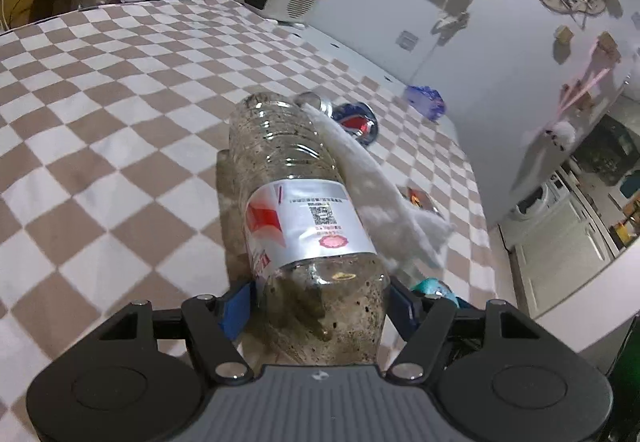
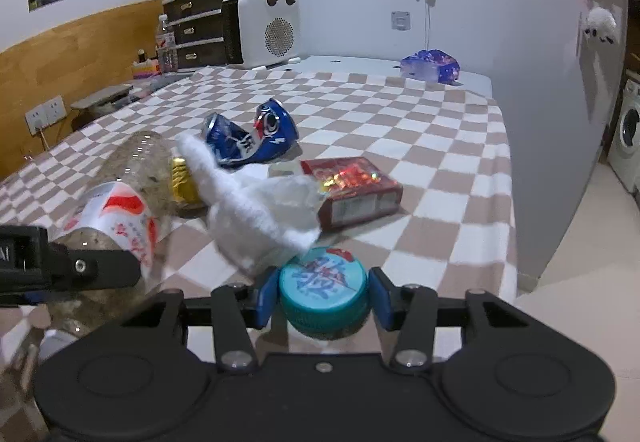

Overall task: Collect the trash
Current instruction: 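Grasp the teal round lid with the right tool while the left holds the bottle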

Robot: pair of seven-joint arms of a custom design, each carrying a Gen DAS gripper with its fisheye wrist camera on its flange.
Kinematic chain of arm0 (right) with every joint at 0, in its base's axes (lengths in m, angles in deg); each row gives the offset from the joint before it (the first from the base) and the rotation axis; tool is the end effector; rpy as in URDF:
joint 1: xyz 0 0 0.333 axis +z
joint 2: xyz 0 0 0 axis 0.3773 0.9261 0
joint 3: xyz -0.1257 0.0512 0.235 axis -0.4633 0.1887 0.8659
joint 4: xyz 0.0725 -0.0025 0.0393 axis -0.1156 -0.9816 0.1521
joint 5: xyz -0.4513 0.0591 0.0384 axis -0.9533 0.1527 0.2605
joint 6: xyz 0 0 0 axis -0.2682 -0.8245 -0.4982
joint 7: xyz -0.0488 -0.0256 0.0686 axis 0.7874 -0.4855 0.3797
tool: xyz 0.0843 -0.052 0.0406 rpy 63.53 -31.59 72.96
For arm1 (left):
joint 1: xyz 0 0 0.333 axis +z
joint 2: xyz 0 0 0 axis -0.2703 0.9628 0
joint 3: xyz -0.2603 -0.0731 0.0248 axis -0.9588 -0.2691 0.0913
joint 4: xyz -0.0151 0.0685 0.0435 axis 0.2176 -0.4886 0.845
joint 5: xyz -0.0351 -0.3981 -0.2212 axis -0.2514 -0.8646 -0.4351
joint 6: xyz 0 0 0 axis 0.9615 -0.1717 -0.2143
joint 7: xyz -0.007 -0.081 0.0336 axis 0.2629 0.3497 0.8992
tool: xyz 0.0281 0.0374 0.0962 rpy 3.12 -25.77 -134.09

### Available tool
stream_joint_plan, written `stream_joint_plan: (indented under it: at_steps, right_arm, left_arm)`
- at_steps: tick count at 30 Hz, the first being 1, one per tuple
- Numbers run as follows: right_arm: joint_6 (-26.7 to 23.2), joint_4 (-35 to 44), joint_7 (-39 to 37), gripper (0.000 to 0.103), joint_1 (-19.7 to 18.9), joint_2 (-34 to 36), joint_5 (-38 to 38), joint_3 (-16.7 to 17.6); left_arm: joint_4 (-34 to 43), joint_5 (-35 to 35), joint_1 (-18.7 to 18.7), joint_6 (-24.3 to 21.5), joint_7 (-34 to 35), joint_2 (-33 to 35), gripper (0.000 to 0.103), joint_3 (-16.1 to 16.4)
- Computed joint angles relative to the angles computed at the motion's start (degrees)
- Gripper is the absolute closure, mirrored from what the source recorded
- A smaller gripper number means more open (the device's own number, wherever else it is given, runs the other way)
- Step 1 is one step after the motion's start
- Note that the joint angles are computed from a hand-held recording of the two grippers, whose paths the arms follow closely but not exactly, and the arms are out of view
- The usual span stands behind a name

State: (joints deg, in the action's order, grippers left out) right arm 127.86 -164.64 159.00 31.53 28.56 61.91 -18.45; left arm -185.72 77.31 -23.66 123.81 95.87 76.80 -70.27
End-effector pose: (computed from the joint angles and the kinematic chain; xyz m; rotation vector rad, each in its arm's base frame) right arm 0.6454 0.0711 0.4775 -1.7173 1.4978 -0.6983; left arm 0.5902 -0.2148 0.5087 -2.0776 1.6160 -1.1948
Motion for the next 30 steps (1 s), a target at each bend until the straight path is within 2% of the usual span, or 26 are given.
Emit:
stream_joint_plan:
  at_steps: [3,6,11,13,18,21,28,30]
  right_arm:
    - [0.0,-4.7,1.4,0.055,0.4,-4.3,-1.4,-0.2]
    - [-0.2,-9.5,-0.2,0.055,2.9,-8.9,0.0,-2.4]
    - [-0.5,-16.7,-1.9,0.055,8.0,-16.2,0.6,-6.6]
    - [-0.4,-19.4,-1.1,0.055,9.0,-19.1,-0.2,-7.3]
    - [-0.2,-25.2,1.0,0.055,11.4,-25.3,-3.6,-9.2]
    - [0.1,-28.3,3.9,0.055,10.7,-28.3,-6.8,-8.4]
    - [0.4,-33.9,9.3,0.055,10.5,-34.3,-12.3,-8.8]
    - [0.4,-35.0,10.6,0.055,10.5,-35.6,-13.7,-9.0]
  left_arm:
    - [-3.7,-3.6,-1.7,-0.4,4.2,-3.5,0.034,0.8]
    - [-7.6,-9.2,-4.0,-1.7,10.6,-7.4,0.034,2.2]
    - [-12.3,-10.4,-4.4,-6.3,16.5,-14.2,0.034,2.3]
    - [-13.8,-9.3,-3.5,-8.4,17.0,-16.7,0.034,1.7]
    - [-15.4,-5.7,-0.5,-11.2,12.4,-20.8,0.031,-0.6]
    - [-14.2,-2.3,1.7,-12.2,8.2,-20.3,0.017,-2.6]
    - [-12.5,5.4,3.8,-14.1,0.0,-19.1,0.017,-5.2]
    - [-13.1,7.0,4.3,-13.4,-3.8,-19.3,0.017,-6.1]
